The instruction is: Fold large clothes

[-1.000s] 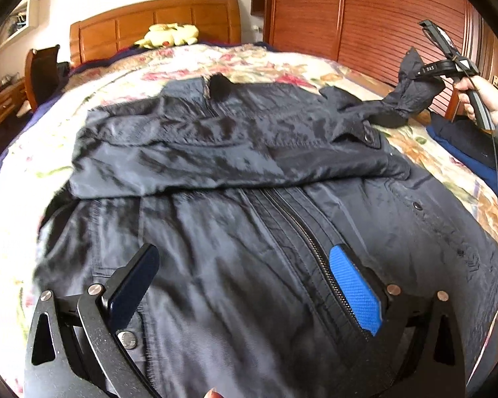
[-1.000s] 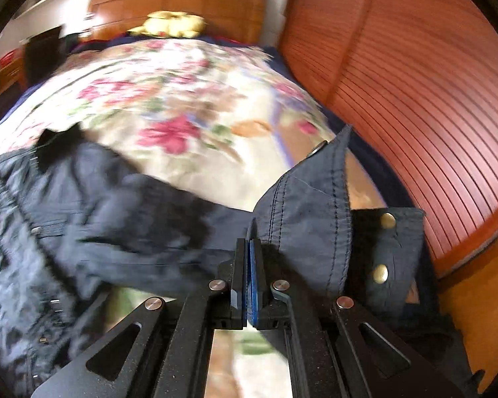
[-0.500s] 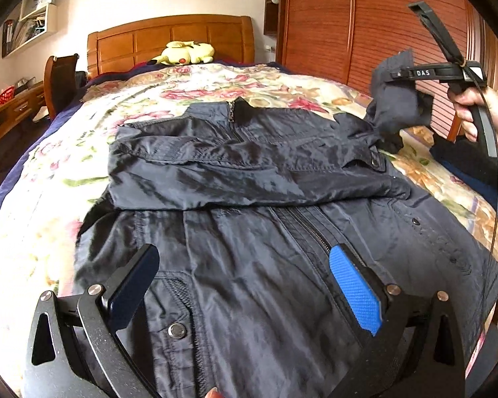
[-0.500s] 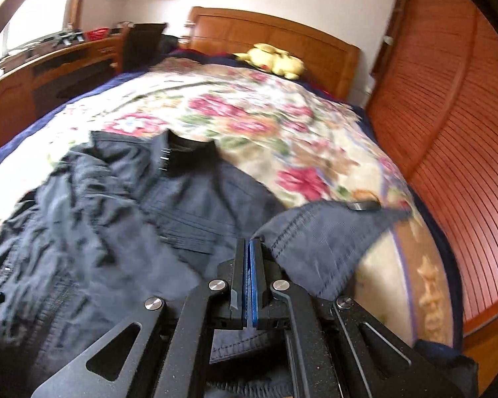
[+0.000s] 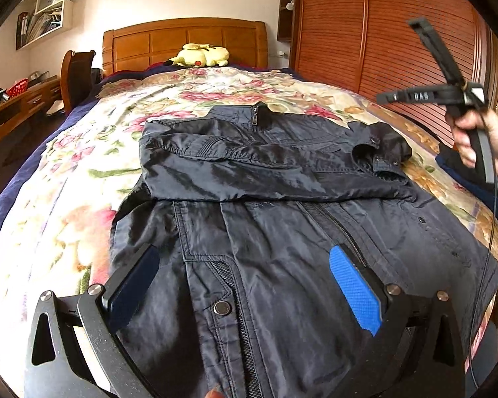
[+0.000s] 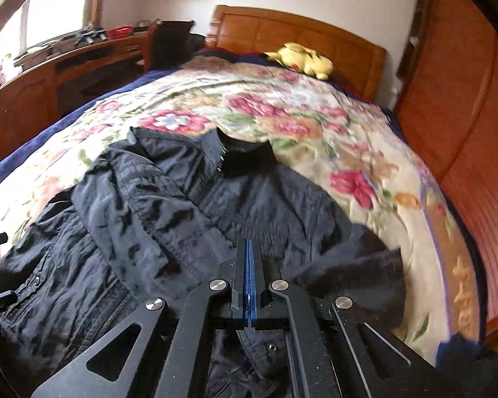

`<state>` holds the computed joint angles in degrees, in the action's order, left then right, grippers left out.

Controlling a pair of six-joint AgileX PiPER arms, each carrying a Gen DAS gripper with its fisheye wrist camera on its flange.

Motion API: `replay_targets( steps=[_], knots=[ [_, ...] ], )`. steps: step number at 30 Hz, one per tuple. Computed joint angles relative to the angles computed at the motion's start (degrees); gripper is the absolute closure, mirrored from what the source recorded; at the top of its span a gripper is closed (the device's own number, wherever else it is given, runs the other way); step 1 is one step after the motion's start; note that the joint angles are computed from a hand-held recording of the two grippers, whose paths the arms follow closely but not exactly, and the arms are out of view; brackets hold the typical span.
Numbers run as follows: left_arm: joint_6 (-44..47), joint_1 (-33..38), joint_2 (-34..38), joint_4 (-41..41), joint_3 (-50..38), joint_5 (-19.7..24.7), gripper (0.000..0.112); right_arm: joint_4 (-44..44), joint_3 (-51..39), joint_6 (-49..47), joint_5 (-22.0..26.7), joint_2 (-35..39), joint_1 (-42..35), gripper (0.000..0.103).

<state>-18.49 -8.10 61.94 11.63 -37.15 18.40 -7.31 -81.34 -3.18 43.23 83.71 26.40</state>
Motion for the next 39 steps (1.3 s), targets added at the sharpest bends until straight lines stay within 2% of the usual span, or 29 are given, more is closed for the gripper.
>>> replay_targets(
  steps=[1,3,5,9,12,13,16,22,24,25,26,27,35,39],
  knots=[
    [0.61,0.1,-0.13,-0.68,0.05,-0.03,0.01,-1.6,0.79,1.61,-0.44,0.24,0.28,0.094],
    [-0.3,-0.31,-0.21,0.23,-0.03,0.01,0.01,-3.63,1.68,4.18,-1.25,1.23,1.36,0.066],
    [-1.78,-0.87,-0.26,1.82,-0.19,0.15,0.01,-2.04,1.59,3.9,-1.7,3.02,1.19,0.053],
    [-3.62,-1.58,-0.31,3.48,-0.22,0.33,0.01,-1.37,-0.38,5.06,-2.04,7.94,1.49,0.048],
    [-4.47,-1.71,-0.34,4.34,-0.15,0.47,0.01,-5.59,-3.34,9.45,-1.78,12.8,2.29,0.046],
    [-3.93,-1.55,-0.35,3.8,-0.12,0.5,0.01,-8.99,-4.99,12.3,-1.04,15.12,3.0,0.046],
    [-2.54,-1.07,-0.28,2.51,-0.04,0.33,0.01,-11.8,-10.75,14.11,3.45,21.77,3.25,0.046],
    [3.43,0.88,-0.19,-2.94,0.2,-0.25,0.01,-9.53,-16.4,11.52,4.4,28.12,2.29,0.047],
    [4.46,1.13,-0.1,-3.87,0.13,-0.26,0.01,-7.08,-17.81,8.68,5.13,29.24,2.05,0.07],
    [4.99,1.25,-0.07,-4.32,0.11,-0.25,0.01,-7.62,-18.52,8.71,5.6,29.7,2.42,0.075],
    [5.05,1.27,-0.09,-4.36,0.15,-0.27,0.01,-8.98,-19.28,9.57,6.24,30.0,2.95,0.085],
    [5.06,1.29,-0.05,-4.4,0.13,-0.32,0.01,-9.19,-19.31,9.86,6.21,29.7,3.0,0.091],
    [8.95,3.03,-2.32,-7.78,0.59,-0.07,0.01,-9.48,-13.57,13.33,-0.85,18.75,3.54,0.095],
    [13.88,5.46,-4.02,-12.56,0.57,0.27,0.01,-10.76,-14.84,15.22,-1.44,14.75,6.69,0.095]
  ],
)
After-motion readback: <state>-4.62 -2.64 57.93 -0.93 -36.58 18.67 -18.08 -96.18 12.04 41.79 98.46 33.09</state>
